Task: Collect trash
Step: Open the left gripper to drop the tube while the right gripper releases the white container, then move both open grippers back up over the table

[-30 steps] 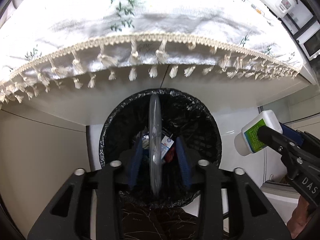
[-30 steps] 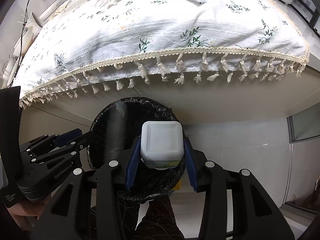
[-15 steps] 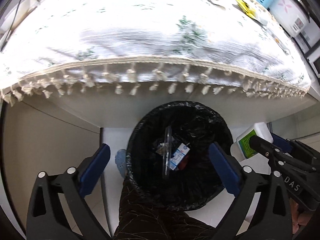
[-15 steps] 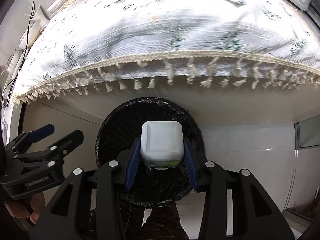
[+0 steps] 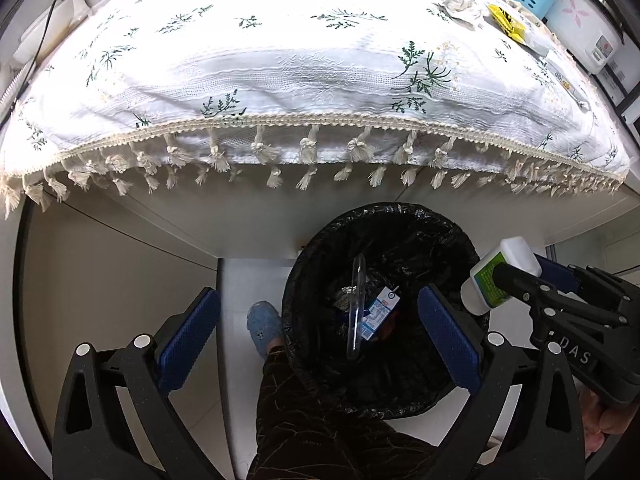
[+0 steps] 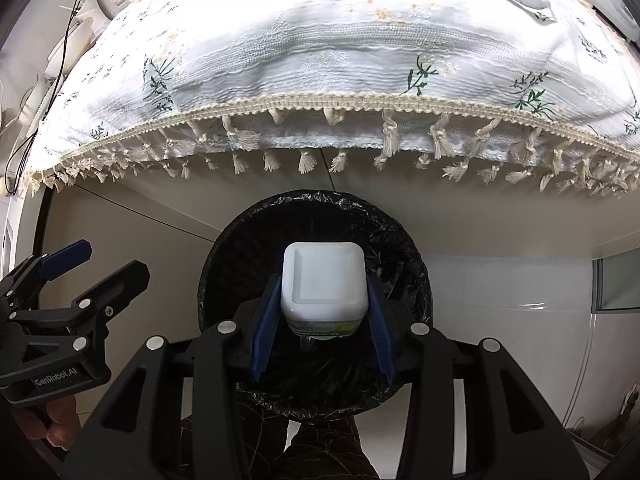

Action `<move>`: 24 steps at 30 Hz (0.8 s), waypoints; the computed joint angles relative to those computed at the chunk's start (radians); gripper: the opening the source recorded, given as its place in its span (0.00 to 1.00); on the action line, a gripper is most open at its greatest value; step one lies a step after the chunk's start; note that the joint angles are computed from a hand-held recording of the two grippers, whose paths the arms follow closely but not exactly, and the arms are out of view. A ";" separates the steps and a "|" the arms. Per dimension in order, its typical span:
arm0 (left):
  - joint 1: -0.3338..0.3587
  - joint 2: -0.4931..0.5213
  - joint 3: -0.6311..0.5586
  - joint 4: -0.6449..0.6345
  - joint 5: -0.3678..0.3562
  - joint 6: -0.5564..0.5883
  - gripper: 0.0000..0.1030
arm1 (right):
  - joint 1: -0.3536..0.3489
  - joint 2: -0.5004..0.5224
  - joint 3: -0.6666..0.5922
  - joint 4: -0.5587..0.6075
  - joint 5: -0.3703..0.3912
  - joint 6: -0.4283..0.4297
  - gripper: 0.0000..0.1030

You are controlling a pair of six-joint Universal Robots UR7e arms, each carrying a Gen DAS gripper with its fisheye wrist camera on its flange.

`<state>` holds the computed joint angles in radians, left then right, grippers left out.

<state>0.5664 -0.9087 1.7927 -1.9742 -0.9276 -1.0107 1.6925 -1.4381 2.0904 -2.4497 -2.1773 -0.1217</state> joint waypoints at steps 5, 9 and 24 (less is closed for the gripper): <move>0.003 0.001 -0.004 -0.005 -0.003 0.001 0.94 | 0.003 -0.007 -0.012 0.000 -0.023 0.007 0.61; 0.001 0.011 -0.021 0.010 0.005 0.001 0.94 | 0.007 -0.024 -0.025 0.005 -0.039 0.015 0.71; -0.013 0.009 -0.121 0.047 0.017 0.050 0.94 | 0.074 -0.032 -0.114 0.027 -0.107 0.014 0.87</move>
<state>0.5533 -0.8995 1.6716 -1.9275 -0.9103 -0.9610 1.7664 -1.4701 1.9765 -2.4230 -2.2843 -0.1076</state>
